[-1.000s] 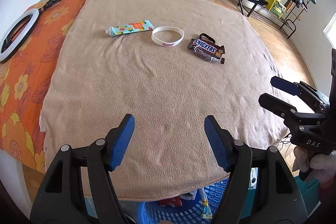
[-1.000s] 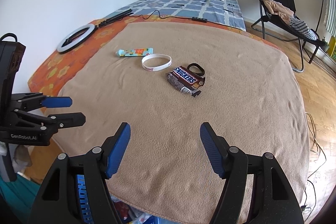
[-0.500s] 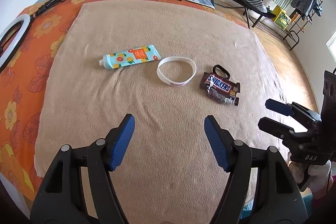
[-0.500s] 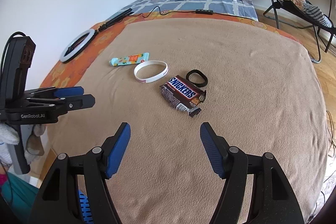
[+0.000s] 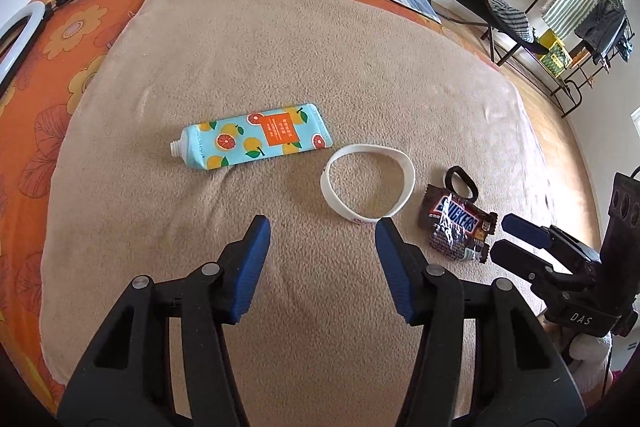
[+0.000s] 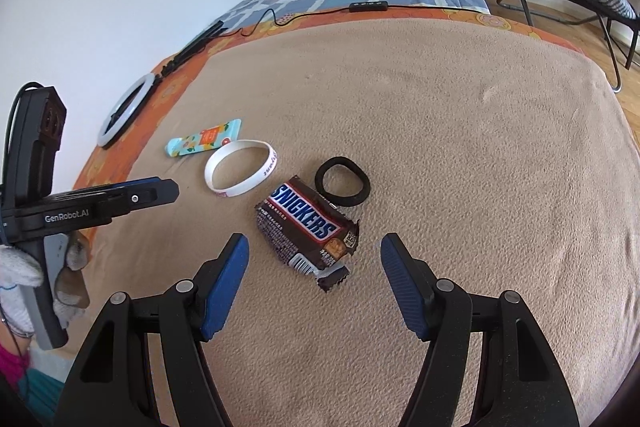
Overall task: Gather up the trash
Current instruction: 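Grasp the white bracelet with the left tool while the right tool grasps the Snickers wrapper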
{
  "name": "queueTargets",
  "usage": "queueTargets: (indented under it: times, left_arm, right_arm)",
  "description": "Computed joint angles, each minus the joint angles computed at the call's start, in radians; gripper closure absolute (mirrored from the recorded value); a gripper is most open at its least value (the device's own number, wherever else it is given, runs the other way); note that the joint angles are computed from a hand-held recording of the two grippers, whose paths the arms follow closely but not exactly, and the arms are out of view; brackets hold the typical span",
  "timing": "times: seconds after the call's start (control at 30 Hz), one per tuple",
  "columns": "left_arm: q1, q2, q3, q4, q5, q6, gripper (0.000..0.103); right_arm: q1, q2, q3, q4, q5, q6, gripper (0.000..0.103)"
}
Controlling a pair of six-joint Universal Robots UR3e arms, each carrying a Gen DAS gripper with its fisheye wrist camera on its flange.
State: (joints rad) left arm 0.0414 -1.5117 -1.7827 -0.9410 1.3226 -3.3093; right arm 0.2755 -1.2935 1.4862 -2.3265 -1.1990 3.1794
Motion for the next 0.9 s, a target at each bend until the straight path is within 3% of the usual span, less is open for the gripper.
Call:
queueTargets:
  times: [0.1, 0.33, 0.47, 0.57, 0.7, 0.73, 0.9]
  left_arm:
    - [-0.006, -0.043, 0.015, 0.028, 0.011, -0.013, 0.051]
    - [-0.029, -0.138, 0.074, 0.062, 0.043, -0.013, 0.058]
    - [-0.060, -0.182, 0.114, 0.069, 0.084, -0.010, 0.060]
    - [-0.095, -0.218, 0.155, 0.067, 0.134, 0.002, 0.066]
    - [-0.122, -0.234, 0.166, 0.079, 0.181, 0.007, 0.086]
    - [-0.125, -0.235, 0.166, 0.082, 0.187, 0.007, 0.093]
    - [-0.125, -0.216, 0.143, 0.095, 0.188, 0.012, 0.099]
  right_arm:
    - [-0.007, 0.013, 0.000, -0.006, 0.004, 0.004, 0.048]
    - [-0.003, 0.051, -0.016, -0.029, -0.012, 0.015, 0.049]
    - [0.003, 0.079, -0.039, -0.029, -0.014, 0.016, 0.057]
    - [0.014, 0.092, -0.049, -0.029, -0.023, 0.018, 0.064]
    - [0.026, 0.098, -0.060, -0.020, -0.031, 0.013, 0.087]
    - [0.028, 0.099, -0.061, -0.017, -0.030, 0.011, 0.089]
    - [0.046, 0.088, -0.052, -0.025, -0.057, -0.001, 0.097]
